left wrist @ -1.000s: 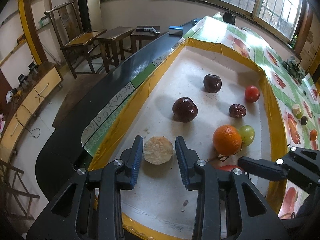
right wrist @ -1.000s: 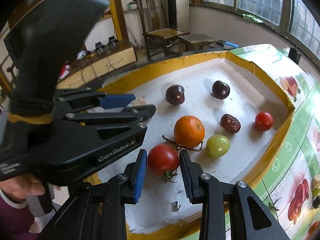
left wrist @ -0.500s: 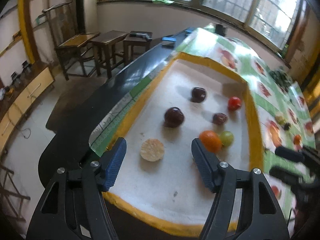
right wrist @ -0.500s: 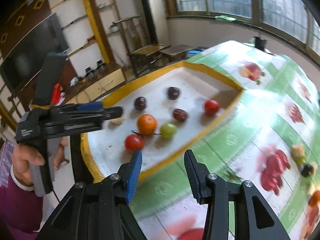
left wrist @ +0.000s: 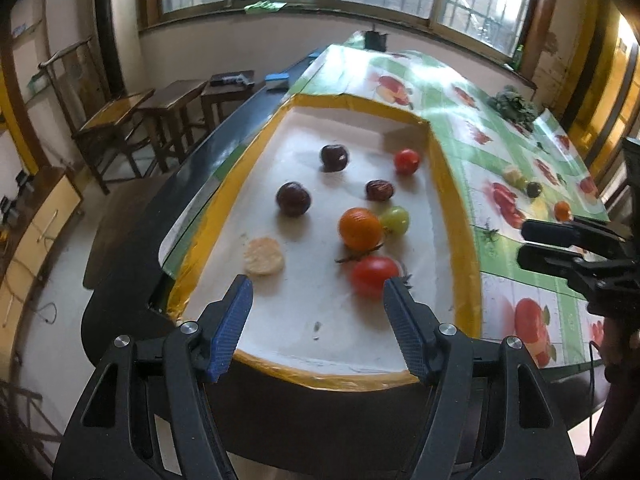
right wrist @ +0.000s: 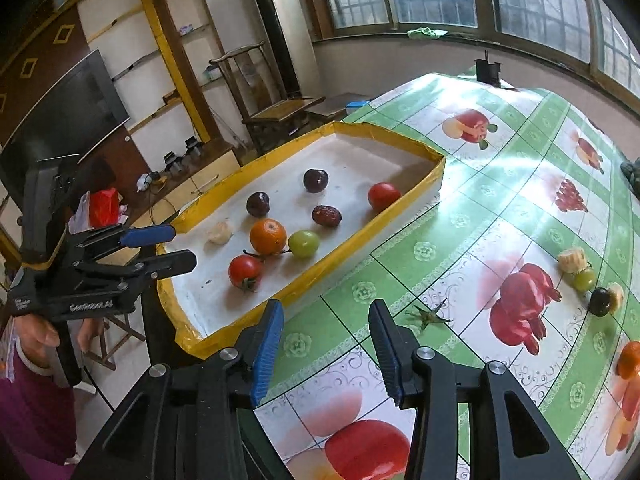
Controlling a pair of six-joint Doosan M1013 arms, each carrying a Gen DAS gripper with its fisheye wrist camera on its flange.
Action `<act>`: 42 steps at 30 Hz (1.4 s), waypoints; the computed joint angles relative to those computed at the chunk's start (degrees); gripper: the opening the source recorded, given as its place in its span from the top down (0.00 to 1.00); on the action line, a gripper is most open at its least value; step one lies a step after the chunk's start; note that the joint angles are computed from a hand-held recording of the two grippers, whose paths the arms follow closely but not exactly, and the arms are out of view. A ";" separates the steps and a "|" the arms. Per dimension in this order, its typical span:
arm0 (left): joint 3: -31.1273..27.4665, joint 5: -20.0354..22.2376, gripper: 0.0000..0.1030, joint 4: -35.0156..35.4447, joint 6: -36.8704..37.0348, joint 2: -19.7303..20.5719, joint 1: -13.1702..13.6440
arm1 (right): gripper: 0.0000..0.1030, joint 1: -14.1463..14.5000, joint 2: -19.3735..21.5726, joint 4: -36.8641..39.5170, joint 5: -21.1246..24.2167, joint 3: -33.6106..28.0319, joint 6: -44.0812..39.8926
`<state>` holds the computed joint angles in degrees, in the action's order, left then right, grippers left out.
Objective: Organize fruits
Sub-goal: 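Move both open grippers back toward the remaining items on the cloth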
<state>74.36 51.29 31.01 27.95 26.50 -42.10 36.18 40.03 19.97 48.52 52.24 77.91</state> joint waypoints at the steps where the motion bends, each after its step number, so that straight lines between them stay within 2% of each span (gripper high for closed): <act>1: -0.18 0.17 0.34 -0.35 -0.33 0.21 0.14 | 0.59 -0.01 -0.02 0.08 0.00 0.06 -0.05; 6: -2.06 1.53 0.34 -1.65 1.41 1.55 -0.03 | 0.59 -0.10 -0.59 -0.10 -0.62 1.05 -0.06; 11: -3.27 -0.40 0.34 -1.70 1.30 1.78 -0.17 | 0.58 -0.71 -1.94 -0.17 -2.47 3.10 0.82; 16: -6.20 0.67 0.34 -2.46 3.52 3.32 -0.49 | 0.58 -1.58 -3.54 -0.59 -4.36 5.65 2.13; 26: -13.99 2.02 0.34 -4.19 8.43 7.34 -1.64 | 0.58 -5.15 -8.54 -2.47 -10.03 13.67 7.57; 33: -24.93 3.69 0.34 -8.10 14.82 13.55 -2.34 | 0.57 -7.85 -11.79 -5.41 -12.92 19.13 13.49; 39: -36.77 8.12 0.34 -12.01 20.87 20.47 -2.62 | 0.57 -9.75 -13.52 -7.67 -13.91 22.29 17.36; 42: -44.37 11.76 0.34 -13.81 23.63 24.78 -2.57 | 0.57 -10.38 -13.75 -9.13 -14.07 22.97 19.42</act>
